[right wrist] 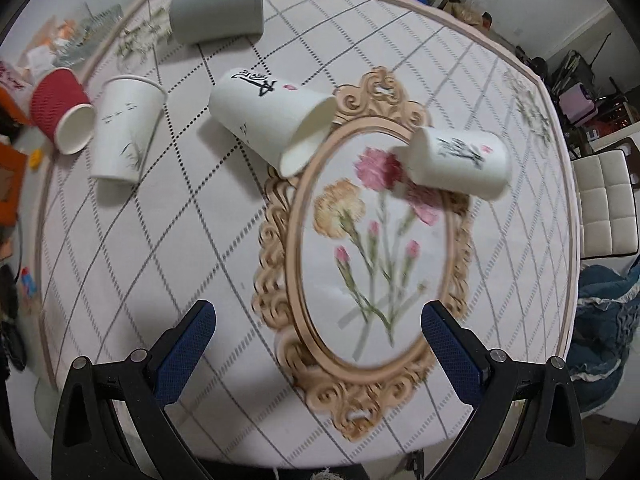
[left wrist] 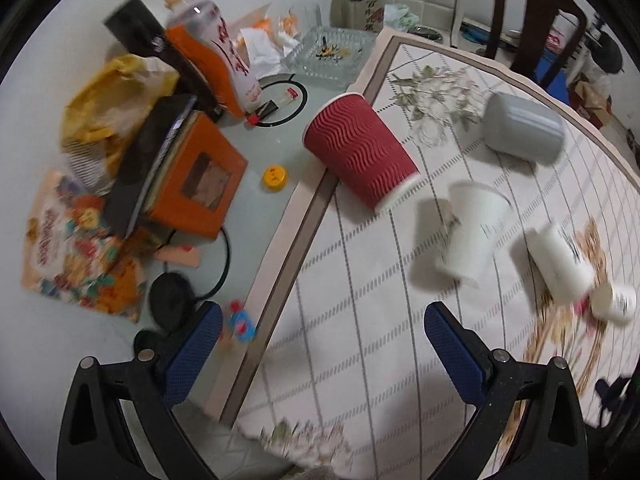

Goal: Flip cup upright
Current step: 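Reach the left tool to the red ribbed cup lying on its side and grasp it, then lift the red cup with the left tool and rotate it toward the flower oval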

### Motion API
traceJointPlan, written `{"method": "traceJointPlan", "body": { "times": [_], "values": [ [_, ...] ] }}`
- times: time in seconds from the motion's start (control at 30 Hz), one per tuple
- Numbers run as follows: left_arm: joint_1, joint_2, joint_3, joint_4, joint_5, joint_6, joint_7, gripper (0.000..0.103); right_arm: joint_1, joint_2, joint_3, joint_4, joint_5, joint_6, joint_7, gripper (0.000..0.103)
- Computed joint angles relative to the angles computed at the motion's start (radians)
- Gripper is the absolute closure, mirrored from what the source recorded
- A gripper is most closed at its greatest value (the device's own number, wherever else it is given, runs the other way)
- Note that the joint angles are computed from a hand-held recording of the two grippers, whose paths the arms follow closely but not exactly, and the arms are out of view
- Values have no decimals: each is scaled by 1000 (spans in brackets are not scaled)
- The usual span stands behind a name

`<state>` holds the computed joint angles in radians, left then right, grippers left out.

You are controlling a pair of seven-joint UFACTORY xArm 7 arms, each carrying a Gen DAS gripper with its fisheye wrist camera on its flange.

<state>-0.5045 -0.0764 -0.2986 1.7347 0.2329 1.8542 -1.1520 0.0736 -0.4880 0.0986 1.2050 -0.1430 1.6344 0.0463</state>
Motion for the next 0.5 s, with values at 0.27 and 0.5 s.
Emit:
{"method": "traceJointPlan", "body": {
  "times": [0.27,0.5],
  "values": [
    [141,-28,119,-188,-183,-309,67,1,19,162,29,46,-26,-46,93,0],
    [215,32,157,-244,-296,-481,84,2,43,246,23,94,-34,-50,164,0]
  ]
}}
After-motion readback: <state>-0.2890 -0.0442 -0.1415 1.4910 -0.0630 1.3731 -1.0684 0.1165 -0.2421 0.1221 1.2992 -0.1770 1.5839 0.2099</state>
